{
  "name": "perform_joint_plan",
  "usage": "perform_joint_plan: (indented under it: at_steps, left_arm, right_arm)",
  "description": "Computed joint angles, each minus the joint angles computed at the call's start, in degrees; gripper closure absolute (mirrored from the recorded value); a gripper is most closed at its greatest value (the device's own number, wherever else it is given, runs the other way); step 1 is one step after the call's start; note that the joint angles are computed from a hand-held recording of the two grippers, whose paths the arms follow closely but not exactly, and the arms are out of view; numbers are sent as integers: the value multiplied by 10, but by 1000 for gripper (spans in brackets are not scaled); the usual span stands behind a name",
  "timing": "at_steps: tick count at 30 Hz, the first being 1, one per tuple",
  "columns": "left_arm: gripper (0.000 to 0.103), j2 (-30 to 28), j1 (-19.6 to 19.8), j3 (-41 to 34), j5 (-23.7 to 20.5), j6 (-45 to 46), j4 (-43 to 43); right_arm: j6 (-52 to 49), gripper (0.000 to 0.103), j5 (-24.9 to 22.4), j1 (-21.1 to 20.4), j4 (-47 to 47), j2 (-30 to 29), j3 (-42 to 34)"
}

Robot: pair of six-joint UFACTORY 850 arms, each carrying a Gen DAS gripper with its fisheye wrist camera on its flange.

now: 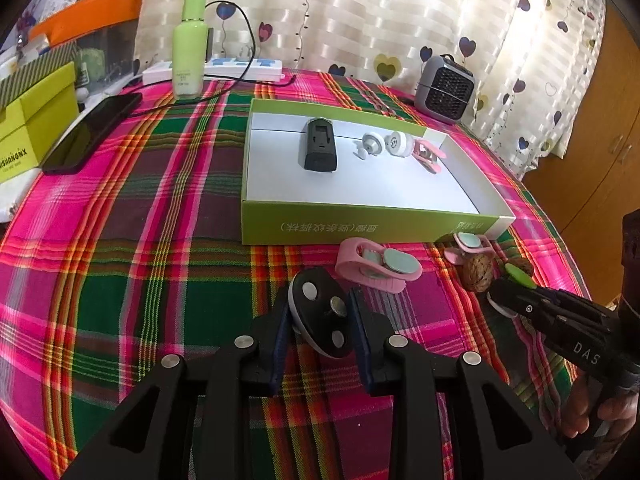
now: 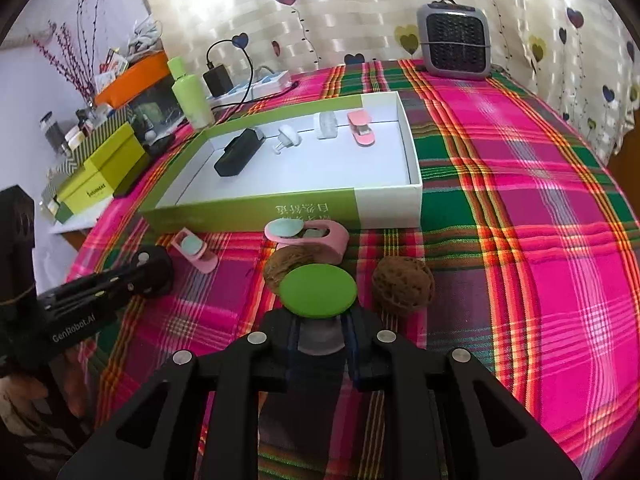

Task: Organize objects
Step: 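Carry black disc and green item with both grippers over the white box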

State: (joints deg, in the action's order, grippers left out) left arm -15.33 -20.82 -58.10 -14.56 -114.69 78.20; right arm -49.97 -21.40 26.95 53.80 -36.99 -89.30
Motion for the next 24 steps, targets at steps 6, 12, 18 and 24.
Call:
perform_joint_plan:
  at_steps: [6,12,18,24]
  left_arm:
    - [77,-2,2,-1,0,-6,7]
    - [77,-2,1,-1,-2,-6,6]
    - [78,-2,4,-1,1,-8,8]
    - [79,2,4,3,2,-4,6]
  right_arm:
    - [33,80,7,6,-44,-3,-7]
    - [18,85,10,6,-31,-1,-3]
    - [-21,86,15,6,0,6,7]
    - [-69,86,24,8,40,15,18]
